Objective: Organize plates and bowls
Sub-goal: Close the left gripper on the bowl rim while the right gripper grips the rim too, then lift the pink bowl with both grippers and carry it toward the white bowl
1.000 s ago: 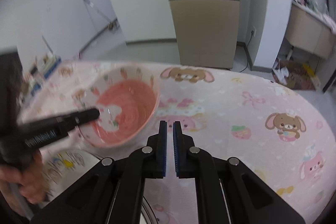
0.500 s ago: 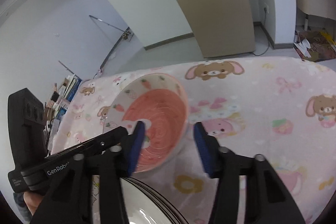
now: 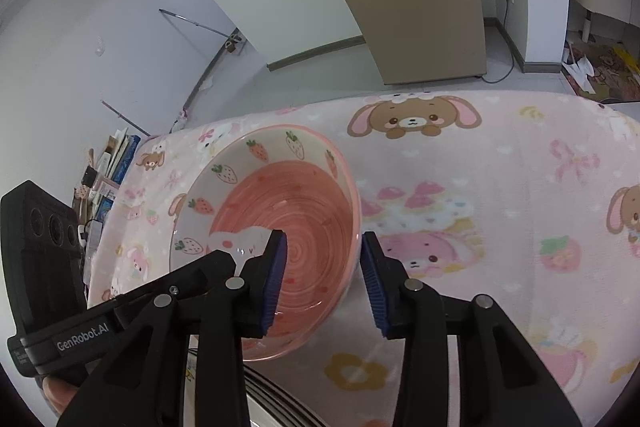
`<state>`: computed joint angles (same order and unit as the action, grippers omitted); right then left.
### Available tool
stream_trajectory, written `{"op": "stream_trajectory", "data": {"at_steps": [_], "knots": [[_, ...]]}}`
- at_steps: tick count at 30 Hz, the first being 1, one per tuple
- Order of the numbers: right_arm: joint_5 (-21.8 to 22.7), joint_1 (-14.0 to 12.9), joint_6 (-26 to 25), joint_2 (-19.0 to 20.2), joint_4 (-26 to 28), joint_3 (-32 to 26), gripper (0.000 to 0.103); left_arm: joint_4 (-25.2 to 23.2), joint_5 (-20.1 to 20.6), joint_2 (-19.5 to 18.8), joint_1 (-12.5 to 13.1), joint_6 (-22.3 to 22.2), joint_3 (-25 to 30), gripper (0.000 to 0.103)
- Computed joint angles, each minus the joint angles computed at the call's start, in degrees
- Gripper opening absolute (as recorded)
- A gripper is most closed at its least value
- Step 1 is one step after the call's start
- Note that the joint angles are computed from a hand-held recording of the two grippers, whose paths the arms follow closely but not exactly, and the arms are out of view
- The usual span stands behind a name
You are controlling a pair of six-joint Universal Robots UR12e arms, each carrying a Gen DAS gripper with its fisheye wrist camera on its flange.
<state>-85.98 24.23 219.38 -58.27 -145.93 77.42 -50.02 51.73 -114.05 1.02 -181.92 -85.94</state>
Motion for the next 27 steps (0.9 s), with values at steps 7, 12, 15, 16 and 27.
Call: {"op": "stream_trajectory", "data": {"at_steps": [7, 12, 15, 16, 27], "knots": [[-0.90, 0.12, 1.01, -0.27, -3.93, 1.09, 0.022, -4.03, 1.96, -0.60, -0.82, -0.98, 0.82, 0.027], [-2.12, 0.34, 1.29, -0.11, -3.89, 0.92, 0.016, 1.92, 8.37, 0.32, -2.35, -0.10, -0.62, 0.020], [-2.50, 0.40, 1.35, -0.63, -7.88, 2.23, 0.016, 4.55, 8.49, 0.81, -2.45, 0.01, -1.35, 0.017], [-2.76, 0.48, 1.25, -0.81, -9.15, 2.56, 0.016, 6.34, 7.95, 1.17, -2.35, -0.15, -1.80, 0.017], [-10.50, 3.02, -3.49, -3.78, -21.46, 4.15, 0.014, 22.30, 4.12, 6.21, -1.38, 0.99, -5.65, 0.010]]}}
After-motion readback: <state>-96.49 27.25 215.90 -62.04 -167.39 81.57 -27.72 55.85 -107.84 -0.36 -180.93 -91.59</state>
